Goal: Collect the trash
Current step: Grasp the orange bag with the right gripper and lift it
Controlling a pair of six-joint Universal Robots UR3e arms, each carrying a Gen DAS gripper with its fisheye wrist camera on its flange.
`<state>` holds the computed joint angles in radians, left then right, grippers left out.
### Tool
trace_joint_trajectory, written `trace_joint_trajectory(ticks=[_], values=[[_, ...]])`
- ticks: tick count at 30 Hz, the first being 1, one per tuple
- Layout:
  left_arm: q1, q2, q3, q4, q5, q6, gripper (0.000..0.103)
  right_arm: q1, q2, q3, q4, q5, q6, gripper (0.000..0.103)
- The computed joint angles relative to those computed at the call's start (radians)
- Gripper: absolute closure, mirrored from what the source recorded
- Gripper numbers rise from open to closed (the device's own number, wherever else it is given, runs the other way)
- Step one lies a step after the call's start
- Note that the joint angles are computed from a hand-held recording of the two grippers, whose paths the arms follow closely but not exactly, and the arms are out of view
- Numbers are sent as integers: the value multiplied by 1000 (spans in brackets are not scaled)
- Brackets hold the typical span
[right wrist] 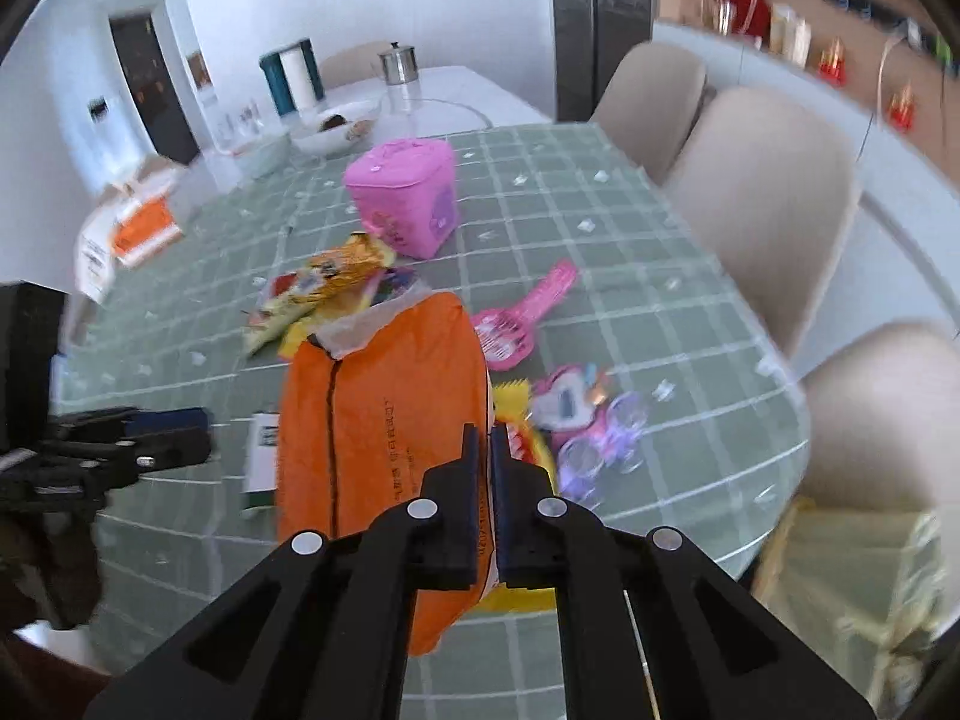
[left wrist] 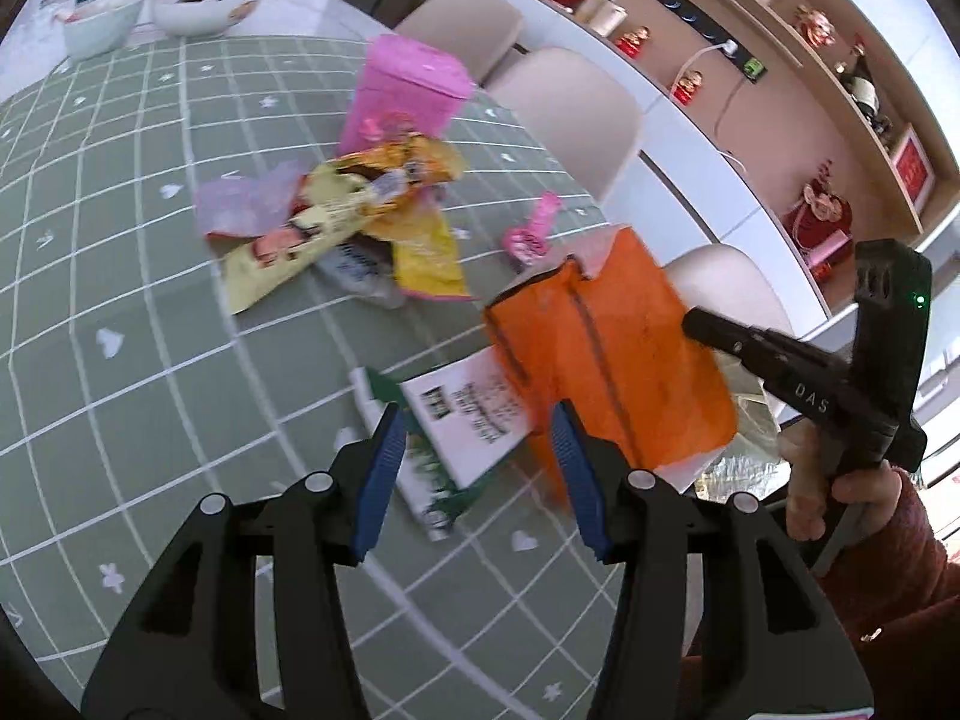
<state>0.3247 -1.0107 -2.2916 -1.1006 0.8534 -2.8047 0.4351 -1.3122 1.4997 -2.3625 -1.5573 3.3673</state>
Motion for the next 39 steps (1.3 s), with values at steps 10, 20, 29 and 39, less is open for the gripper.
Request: trace_joint_trajectory(ticks=[10, 20, 29, 39], values=[[44, 28, -23, 7, 52, -11, 55, -14, 20, 137, -100, 143, -5, 56], [282, 208, -35, -300, 33, 204, 55, 114, 182, -19, -69, 1, 39, 87], [326, 219, -11, -345, 5, 271, 55, 85, 36, -23, -61, -28, 47, 98], [7, 24, 3, 45, 35, 31, 54, -8, -157, -39, 121, -154, 33, 98]])
